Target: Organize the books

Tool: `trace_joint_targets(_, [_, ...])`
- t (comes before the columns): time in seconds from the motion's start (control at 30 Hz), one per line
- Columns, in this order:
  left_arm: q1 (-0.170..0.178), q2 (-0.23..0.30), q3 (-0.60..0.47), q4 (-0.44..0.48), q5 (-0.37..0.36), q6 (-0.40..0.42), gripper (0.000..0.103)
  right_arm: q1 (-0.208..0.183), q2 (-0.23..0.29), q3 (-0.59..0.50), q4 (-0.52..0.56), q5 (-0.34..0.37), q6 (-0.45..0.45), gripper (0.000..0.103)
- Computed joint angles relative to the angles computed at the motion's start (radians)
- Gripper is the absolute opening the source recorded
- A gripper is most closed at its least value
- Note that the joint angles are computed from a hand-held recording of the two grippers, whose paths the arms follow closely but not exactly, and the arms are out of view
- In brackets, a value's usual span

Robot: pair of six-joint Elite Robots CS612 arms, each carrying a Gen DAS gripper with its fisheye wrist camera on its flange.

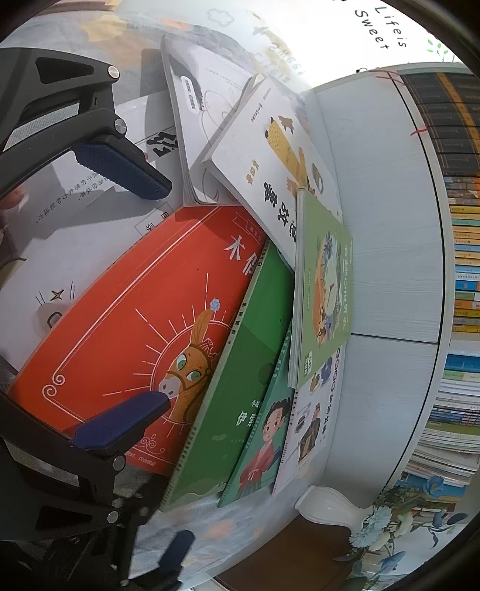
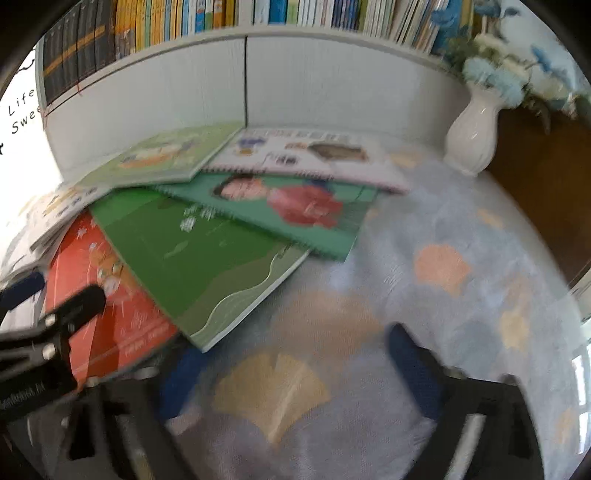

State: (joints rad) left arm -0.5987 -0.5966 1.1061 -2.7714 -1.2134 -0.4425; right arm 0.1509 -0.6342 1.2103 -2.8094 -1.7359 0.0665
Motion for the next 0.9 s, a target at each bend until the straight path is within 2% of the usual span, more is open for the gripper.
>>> trace_joint_targets(0.07, [0.000, 0.000, -0.001, 0.000, 0.000, 0.000, 0.103, 0.004, 0.008, -0.011, -0.005, -0.038, -0.009, 0.080])
trace_joint_targets(0.1, [0.000, 0.000, 0.000, -0.001, -0.001, 0.000, 0.103, 0.002, 0.008, -0.011, -0.011, -0.032, -0.009, 0.071])
trace_joint_targets(0.13, [0.000, 0.000, 0.000, 0.000, -0.001, 0.000, 0.103, 0.000, 0.006, -0.007, -0.027, -0.017, -0.012, 0.067])
trace_joint_targets(0.23, [0.000, 0.000, 0.000, 0.000, 0.000, 0.000, 0.103, 0.005, 0.008, 0.005, -0.122, -0.034, -0.069, 0.063])
trace_joint_targets(0.33, [0.000, 0.000, 0.001, -0.001, -0.001, 0.000, 0.103, 0.020, 0.029, -0.008, -0.228, -0.087, -0.212, 0.063])
trace_joint_targets(0.4, [0.000, 0.000, 0.001, -0.001, -0.001, 0.000, 0.103, 0.039, 0.062, -0.040, -0.293, -0.164, -0.370, 0.063])
trace_joint_targets(0.47, [0.000, 0.000, 0.000, -0.001, -0.001, 0.000, 0.103, 0.051, 0.089, -0.063, -0.340, -0.183, -0.508, 0.063])
trace_joint_targets(0.53, [0.000, 0.001, -0.002, 0.002, -0.001, 0.000, 0.103, 0.051, 0.094, -0.067, -0.351, -0.138, -0.561, 0.063])
trace_joint_targets(0.63, [0.000, -0.001, 0.002, -0.001, -0.001, 0.000, 0.103, 0.041, 0.089, -0.062, -0.346, -0.030, -0.625, 0.051])
trace_joint_targets(0.7, [0.000, 0.000, 0.001, -0.001, 0.000, 0.000, 0.103, 0.031, 0.080, -0.065, -0.272, 0.050, -0.627, 0.023])
trace_joint_targets(0.9, [0.001, -0.001, 0.005, -0.010, -0.007, -0.003, 0.103, 0.031, 0.071, -0.066, -0.231, 0.055, -0.592, 0.022])
